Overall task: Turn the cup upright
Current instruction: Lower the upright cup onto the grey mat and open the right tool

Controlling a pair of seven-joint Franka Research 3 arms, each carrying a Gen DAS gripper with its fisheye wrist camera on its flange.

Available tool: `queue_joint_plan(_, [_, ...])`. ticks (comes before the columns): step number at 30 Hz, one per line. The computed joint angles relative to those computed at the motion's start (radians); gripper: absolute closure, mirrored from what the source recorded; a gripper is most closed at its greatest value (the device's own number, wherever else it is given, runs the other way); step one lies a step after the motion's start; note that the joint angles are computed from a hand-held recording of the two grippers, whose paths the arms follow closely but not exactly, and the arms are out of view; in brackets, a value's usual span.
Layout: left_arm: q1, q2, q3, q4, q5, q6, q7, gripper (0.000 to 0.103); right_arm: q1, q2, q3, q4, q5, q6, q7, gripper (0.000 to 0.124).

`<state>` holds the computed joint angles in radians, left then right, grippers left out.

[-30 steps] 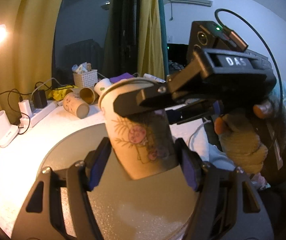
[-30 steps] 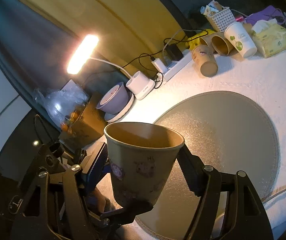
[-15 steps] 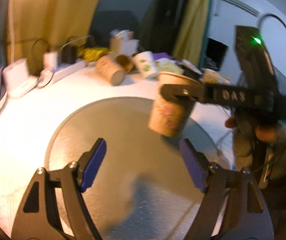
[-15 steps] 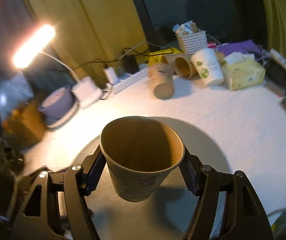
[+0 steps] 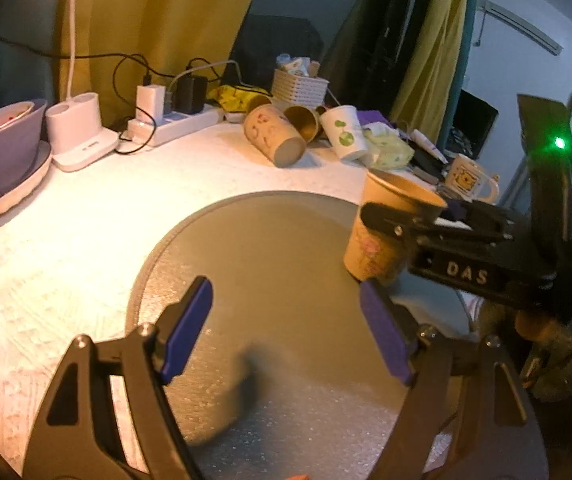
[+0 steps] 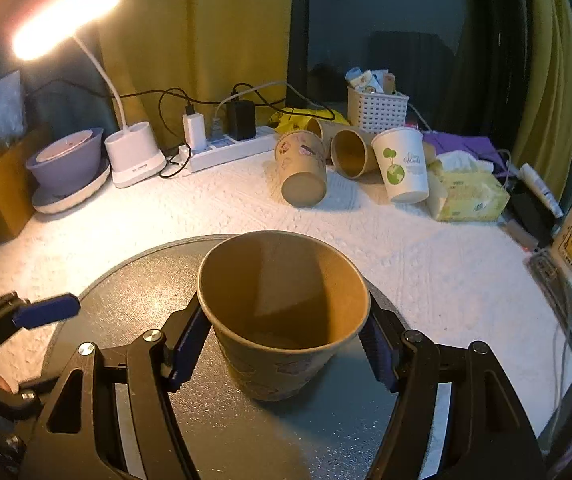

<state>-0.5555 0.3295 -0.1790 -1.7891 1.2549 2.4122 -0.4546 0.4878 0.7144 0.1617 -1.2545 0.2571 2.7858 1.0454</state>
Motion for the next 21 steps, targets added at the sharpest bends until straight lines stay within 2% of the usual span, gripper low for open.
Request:
queue_joint_plan(3, [-0.005, -0.003, 0.001, -0.001, 0.005, -0.018, -0.004, 0.025, -0.019, -0.016, 0.024, -0.027, 0.02, 0.004, -0.032, 0.051])
queue_joint_plan(6, [-0.01, -0.007, 0.001, -0.004, 0.027, -0.035, -0.02, 0.018, -0.026, -0.037, 0.031, -0.064, 0.035, 0.029, -0.051, 0.045])
queue_joint_plan(13, [-0.019, -0.005, -0.005, 0.008, 0.065, -0.07, -0.015, 0.018, -0.054, -0.095, 0.057, -0.152, 0.086, 0.073, -0.075, 0.044])
queue_joint_plan(21, [-0.056, 0.009, -0.01, 0.04, 0.107, -0.169, 0.017, 0.018, -0.113, -0.174, 0.119, -0.263, 0.183, 0.1, -0.157, 0.044])
